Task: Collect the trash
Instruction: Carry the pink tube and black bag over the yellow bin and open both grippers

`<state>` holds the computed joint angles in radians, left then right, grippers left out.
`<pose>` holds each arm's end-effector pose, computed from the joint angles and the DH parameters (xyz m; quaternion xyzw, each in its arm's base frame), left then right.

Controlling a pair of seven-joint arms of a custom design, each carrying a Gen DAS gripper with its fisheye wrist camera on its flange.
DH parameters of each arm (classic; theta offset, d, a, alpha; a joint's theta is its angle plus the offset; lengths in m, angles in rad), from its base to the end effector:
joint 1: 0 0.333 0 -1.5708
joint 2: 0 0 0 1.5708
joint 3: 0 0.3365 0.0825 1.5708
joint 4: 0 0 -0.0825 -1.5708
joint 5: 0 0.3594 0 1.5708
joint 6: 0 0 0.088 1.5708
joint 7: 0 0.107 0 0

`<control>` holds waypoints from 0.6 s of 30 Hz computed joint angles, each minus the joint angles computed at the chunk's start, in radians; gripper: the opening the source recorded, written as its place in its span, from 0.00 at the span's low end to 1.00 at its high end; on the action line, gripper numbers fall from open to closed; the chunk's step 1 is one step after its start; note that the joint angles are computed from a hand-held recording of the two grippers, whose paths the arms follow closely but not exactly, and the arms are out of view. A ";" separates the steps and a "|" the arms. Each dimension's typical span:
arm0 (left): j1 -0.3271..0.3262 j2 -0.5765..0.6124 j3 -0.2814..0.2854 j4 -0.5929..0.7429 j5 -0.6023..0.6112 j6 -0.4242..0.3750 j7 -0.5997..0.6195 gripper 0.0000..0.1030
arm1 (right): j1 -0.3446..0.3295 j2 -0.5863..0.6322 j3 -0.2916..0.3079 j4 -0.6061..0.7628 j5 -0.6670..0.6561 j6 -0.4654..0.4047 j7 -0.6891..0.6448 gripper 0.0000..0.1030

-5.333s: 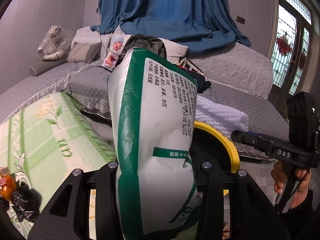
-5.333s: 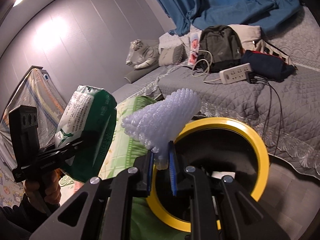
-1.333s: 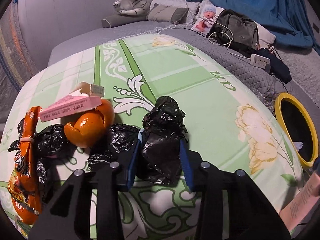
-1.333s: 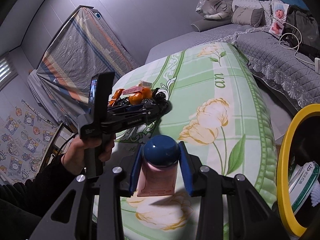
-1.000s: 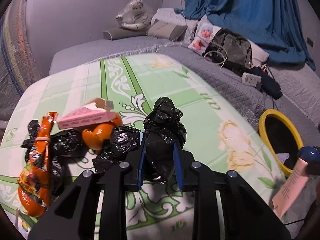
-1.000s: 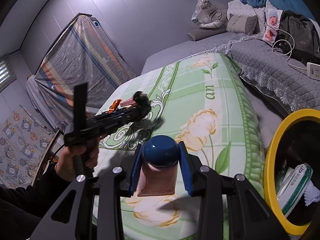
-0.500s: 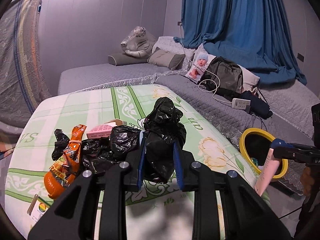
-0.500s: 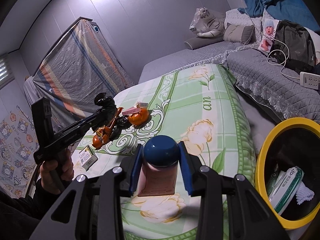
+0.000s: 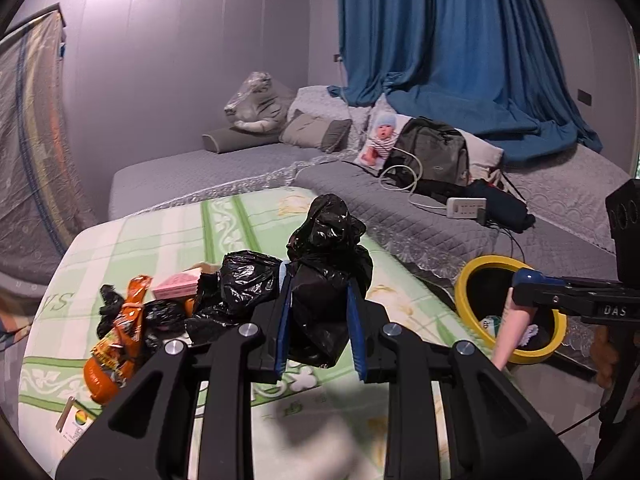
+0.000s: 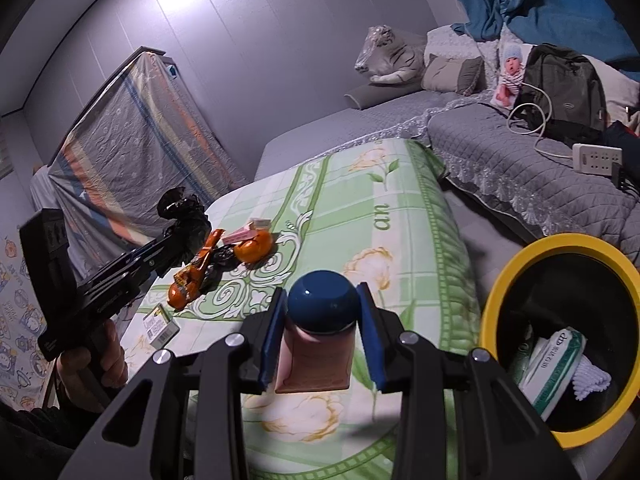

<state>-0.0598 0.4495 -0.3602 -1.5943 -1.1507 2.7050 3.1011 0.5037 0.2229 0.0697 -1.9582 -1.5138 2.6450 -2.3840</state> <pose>0.6688 -0.2147 0.4726 -0.2707 0.8172 -0.4855 0.1524 0.4986 0.3504 0.4286 -0.4427 0.7553 -0.2501 0.4135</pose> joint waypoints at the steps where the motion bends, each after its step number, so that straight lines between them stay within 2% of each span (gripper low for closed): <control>1: -0.003 -0.004 -0.006 -0.004 0.000 -0.006 0.007 0.23 | 0.000 -0.010 -0.001 -0.014 0.000 -0.008 0.007 0.32; 8: -0.042 -0.013 -0.019 -0.011 -0.002 -0.008 0.034 0.23 | -0.019 -0.075 0.009 -0.105 -0.003 -0.061 0.066 0.32; 18: -0.133 0.045 -0.034 0.054 0.113 -0.020 -0.032 0.23 | -0.070 -0.181 0.034 -0.258 0.028 -0.146 0.130 0.32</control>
<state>-0.1927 0.4943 -0.3943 -1.5407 -1.0379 2.6853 3.0687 0.4335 0.0419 0.1039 -2.2157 -1.4855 2.4987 -2.2536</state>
